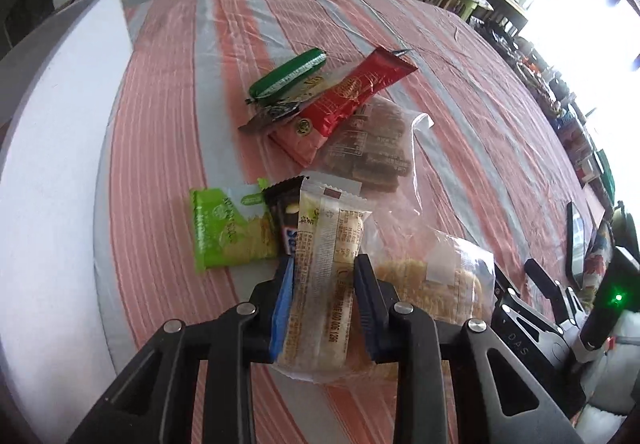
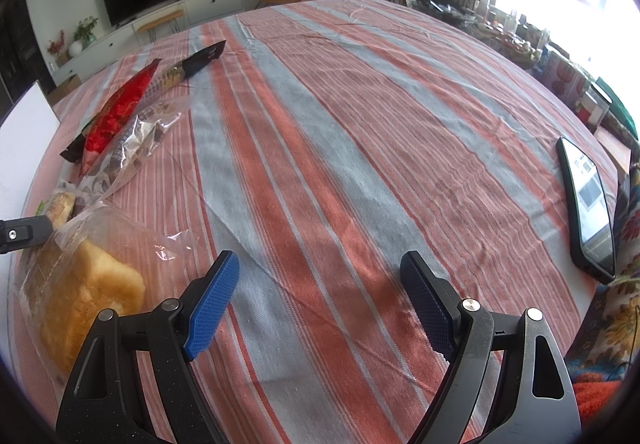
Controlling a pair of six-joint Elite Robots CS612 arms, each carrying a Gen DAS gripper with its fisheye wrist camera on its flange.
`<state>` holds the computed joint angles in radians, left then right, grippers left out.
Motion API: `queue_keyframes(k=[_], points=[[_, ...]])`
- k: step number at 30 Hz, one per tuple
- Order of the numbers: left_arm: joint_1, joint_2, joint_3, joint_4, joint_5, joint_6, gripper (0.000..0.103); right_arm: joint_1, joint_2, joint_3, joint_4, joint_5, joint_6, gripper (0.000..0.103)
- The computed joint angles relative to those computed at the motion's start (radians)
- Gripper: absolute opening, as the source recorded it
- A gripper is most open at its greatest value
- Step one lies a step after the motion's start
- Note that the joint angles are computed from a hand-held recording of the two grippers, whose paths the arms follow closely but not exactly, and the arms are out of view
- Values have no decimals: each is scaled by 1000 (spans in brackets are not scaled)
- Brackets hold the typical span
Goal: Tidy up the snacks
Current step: 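Grasp the cream wafer bar with the left tool, then lift the wafer bar with the left tool while the right tool grasps the bagged bread loaf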
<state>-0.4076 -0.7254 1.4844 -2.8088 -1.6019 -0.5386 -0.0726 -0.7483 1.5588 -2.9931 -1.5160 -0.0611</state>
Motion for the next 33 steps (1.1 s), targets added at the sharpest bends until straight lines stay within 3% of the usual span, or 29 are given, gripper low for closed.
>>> queue_keyframes(k=[4,9,11,12,14,15,19,21,27,33], points=[[0,-51,102,-68,4,-79,29,0,0,0,-1,0,0,86],[-21,-59,142,-31,83,-70,32,-1,0,-1,-1,1,0,86],[-27,-51,145,-11,107,-81,44,-1,1,-1,-1,1,1,86],[-31,-52,159,-48,125,-71,47,0,1,0,-3,1,1,86],[-43,-54,161,-21,176,-54,72,0,1,0,-3,0,1,86],[-48,-54,161,-10,195,-43,72,0,0,1,-4,-1,1,86],[-69,-53,172,-1,267,-9,72,0,2,0,-4,0,1,86],[-71,-53,179,-22,267,-10,70,0,1,0,-4,0,1,86],[-82,-54,180,-47,270,49,32,0,1,1,-6,0,1,86],[-84,-54,185,-71,269,20,28,-3,0,1,-3,11,6,86]])
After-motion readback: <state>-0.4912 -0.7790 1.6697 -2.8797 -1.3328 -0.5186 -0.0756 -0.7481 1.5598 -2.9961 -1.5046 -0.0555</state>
